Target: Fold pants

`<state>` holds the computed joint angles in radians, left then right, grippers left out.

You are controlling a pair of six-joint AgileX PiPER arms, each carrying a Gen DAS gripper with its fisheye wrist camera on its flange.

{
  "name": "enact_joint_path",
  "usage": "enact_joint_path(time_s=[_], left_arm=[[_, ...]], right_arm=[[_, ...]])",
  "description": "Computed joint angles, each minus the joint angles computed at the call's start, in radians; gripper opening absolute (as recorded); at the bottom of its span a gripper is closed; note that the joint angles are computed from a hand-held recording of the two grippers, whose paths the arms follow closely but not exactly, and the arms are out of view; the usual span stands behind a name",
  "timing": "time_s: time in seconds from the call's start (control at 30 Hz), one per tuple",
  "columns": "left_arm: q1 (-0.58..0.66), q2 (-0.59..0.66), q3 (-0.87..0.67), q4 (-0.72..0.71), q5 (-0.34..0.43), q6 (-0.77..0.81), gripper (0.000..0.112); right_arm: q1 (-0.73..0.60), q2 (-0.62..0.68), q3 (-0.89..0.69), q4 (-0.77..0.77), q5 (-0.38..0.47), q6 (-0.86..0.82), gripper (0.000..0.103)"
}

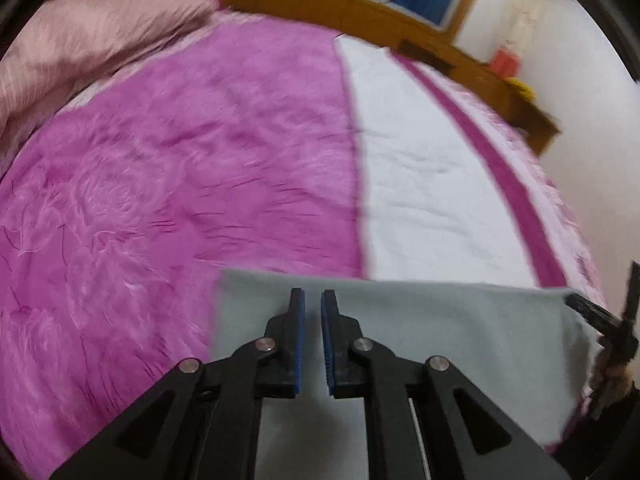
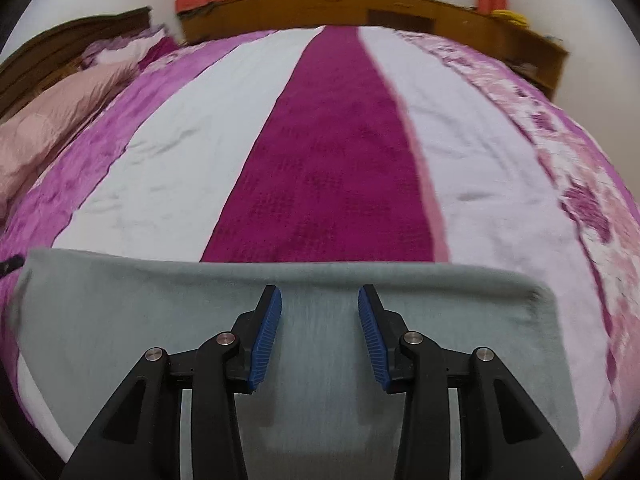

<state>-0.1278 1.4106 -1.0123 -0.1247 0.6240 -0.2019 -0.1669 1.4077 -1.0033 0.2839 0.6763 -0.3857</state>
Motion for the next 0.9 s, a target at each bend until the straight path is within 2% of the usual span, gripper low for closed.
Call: enact_joint_path(time_s=[0.07, 0.1, 0.17, 0.23, 0.3, 0.37, 0.43, 0.5, 0.53, 0.57, 0.67, 0.7, 0.73, 0.8, 0.9], left_arm=[[0.03, 0.043, 0.003, 0.041, -0.025, 0.006, 0.008], [0.056, 0.051, 0.017, 0.002, -0.051, 0.06, 0.009], [0.086, 0.049, 0.026, -0.022, -0.065, 0.091, 0.01], [0.092, 0.041, 0.021, 0.082, -0.062, 0.008, 0.01], [0.126, 0.025, 0.033, 0.083, -0.067, 0.0, 0.01], [0.179, 0.0, 0.05, -0.036, -0.061, 0.097, 0.01], [0.216, -0.039, 0.068, -0.084, -0.048, 0.153, 0.011], [0.258, -0.084, 0.091, -0.136, -0.025, 0.219, 0.016], [0.287, -0.101, 0.1, -0.191, -0.004, 0.276, 0.021], [0.332, -0.122, 0.113, -0.279, 0.034, 0.365, 0.023], [0.502, -0.166, 0.147, -0.55, 0.222, 0.64, 0.026], [0.559, -0.185, 0.17, -0.628, 0.29, 0.728, 0.032], [0.6, -0.199, 0.189, -0.676, 0.352, 0.798, 0.042], [0.643, -0.214, 0.213, -0.711, 0.444, 0.869, 0.055], [0.685, -0.178, 0.234, -0.764, 0.561, 0.941, 0.057]], right_arm=[[-0.05, 0.091, -0.086, -0.011, 0.05, 0.003, 0.033], [-0.063, 0.111, -0.108, -0.043, 0.048, 0.058, 0.033], [-0.068, 0.146, -0.157, -0.215, 0.024, 0.226, 0.033], [-0.075, 0.128, -0.16, -0.415, -0.001, 0.36, 0.033], [-0.024, 0.067, -0.133, -0.578, 0.012, 0.547, 0.034], [0.058, -0.034, -0.044, -0.639, -0.03, 0.646, 0.04], [0.171, -0.15, 0.051, -0.671, -0.072, 0.684, 0.044], [0.36, -0.256, 0.143, -0.768, -0.112, 0.814, 0.051], [0.46, -0.28, 0.17, -0.802, -0.14, 0.862, 0.054], [0.56, -0.294, 0.178, -0.815, -0.131, 0.887, 0.055], [0.847, -0.207, 0.092, -0.812, -0.074, 0.932, 0.055], [0.905, -0.173, 0.068, -0.813, -0.062, 0.951, 0.055], [0.954, -0.129, 0.02, -0.787, -0.046, 0.935, 0.055], [1.001, -0.055, -0.087, -0.682, -0.006, 0.855, 0.055], [1.022, 0.007, -0.196, -0.627, 0.016, 0.855, 0.055]])
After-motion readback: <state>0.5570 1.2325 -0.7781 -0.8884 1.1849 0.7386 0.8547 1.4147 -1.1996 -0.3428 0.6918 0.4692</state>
